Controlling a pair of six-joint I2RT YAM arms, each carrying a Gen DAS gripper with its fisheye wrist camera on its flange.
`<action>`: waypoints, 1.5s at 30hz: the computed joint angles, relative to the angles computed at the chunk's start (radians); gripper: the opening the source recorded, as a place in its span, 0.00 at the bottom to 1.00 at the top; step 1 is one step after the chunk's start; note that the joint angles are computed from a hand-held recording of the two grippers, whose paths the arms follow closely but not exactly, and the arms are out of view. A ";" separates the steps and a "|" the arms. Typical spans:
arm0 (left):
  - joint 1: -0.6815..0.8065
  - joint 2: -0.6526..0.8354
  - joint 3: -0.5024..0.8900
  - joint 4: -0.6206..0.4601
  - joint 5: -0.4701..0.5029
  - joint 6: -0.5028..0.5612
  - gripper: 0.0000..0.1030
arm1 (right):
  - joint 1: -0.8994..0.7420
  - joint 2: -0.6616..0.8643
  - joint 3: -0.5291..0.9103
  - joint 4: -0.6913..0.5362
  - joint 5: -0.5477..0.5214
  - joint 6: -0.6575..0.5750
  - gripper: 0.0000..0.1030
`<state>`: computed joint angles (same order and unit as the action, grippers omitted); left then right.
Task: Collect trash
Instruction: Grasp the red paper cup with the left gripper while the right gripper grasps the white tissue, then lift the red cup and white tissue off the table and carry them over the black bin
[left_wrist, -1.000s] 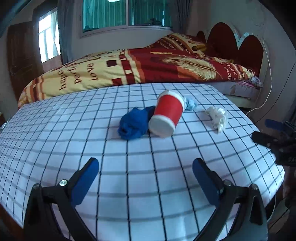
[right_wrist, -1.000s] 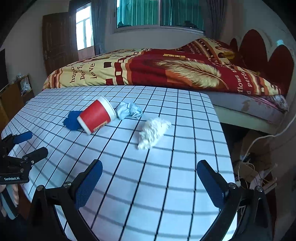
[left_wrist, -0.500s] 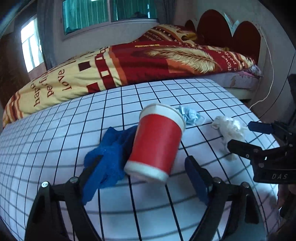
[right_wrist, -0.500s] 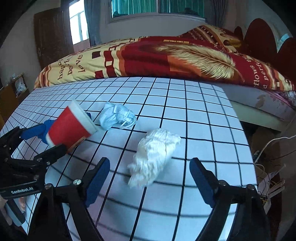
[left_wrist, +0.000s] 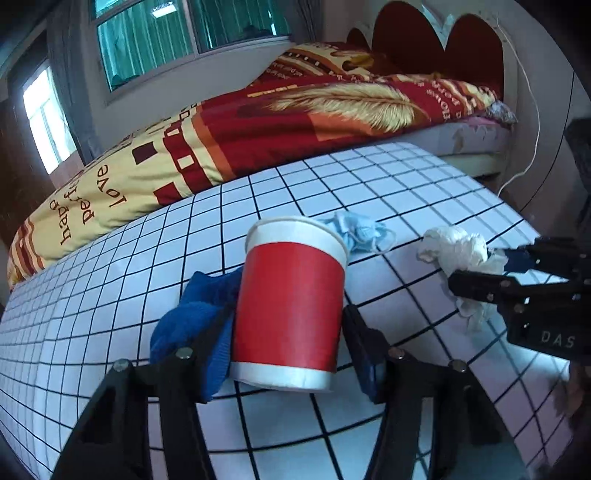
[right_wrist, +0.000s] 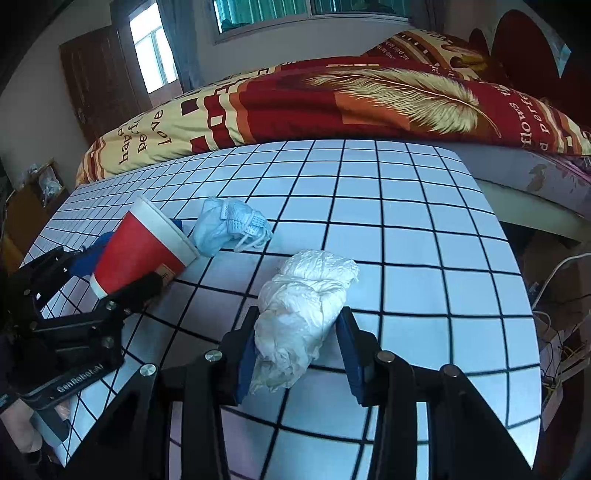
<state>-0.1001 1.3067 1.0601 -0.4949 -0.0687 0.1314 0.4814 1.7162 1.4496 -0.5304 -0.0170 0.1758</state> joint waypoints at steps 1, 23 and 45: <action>0.006 -0.022 -0.011 0.000 0.016 -0.013 0.57 | -0.003 -0.008 -0.009 0.004 -0.002 0.000 0.42; -0.037 -0.336 -0.195 -0.072 0.026 -0.102 0.56 | 0.013 -0.237 -0.221 0.013 0.042 -0.045 0.41; -0.514 -0.551 -0.197 -0.325 -0.256 -0.394 0.55 | 0.109 -0.779 -0.455 -0.204 0.180 -0.011 0.39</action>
